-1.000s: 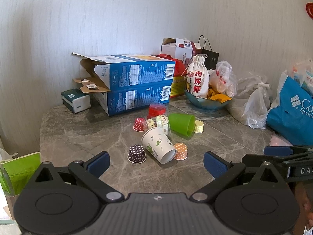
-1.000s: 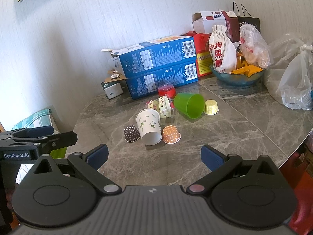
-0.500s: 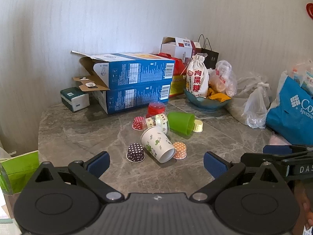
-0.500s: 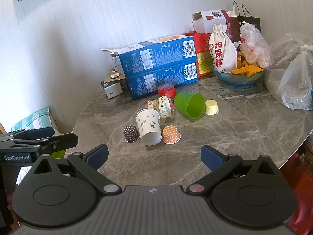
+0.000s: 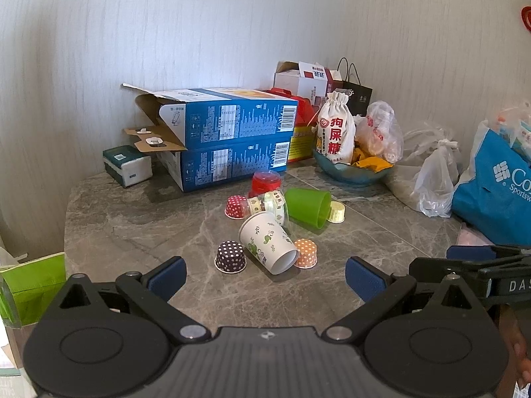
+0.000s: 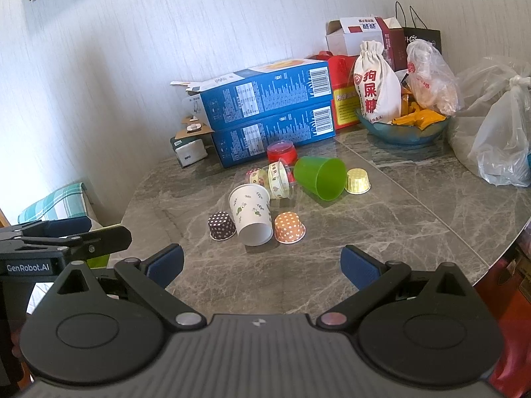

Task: Flip cup upright

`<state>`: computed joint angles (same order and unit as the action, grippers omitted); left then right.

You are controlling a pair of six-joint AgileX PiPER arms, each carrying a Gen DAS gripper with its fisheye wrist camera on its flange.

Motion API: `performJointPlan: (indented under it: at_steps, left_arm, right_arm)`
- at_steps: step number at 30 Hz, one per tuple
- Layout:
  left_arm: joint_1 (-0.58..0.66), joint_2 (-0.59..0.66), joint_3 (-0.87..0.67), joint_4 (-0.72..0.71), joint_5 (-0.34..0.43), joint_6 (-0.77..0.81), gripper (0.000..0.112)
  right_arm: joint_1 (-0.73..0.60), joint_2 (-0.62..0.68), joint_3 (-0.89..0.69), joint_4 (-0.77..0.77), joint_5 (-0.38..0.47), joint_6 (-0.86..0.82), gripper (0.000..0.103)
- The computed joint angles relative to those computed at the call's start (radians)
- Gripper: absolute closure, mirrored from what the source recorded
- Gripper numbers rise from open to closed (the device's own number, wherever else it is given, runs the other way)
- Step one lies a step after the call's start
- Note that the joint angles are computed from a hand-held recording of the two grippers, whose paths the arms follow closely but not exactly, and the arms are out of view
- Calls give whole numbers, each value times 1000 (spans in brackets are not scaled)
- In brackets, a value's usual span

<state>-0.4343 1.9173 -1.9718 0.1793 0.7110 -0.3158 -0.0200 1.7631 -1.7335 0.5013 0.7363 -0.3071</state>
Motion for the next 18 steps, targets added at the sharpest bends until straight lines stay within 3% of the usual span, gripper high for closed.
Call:
performJointPlan:
  at_steps: [18]
  left_arm:
    - [-2,3,2,-6,-10,-2,10]
  right_arm:
    - [7,8,-1,-13,-3,11,1]
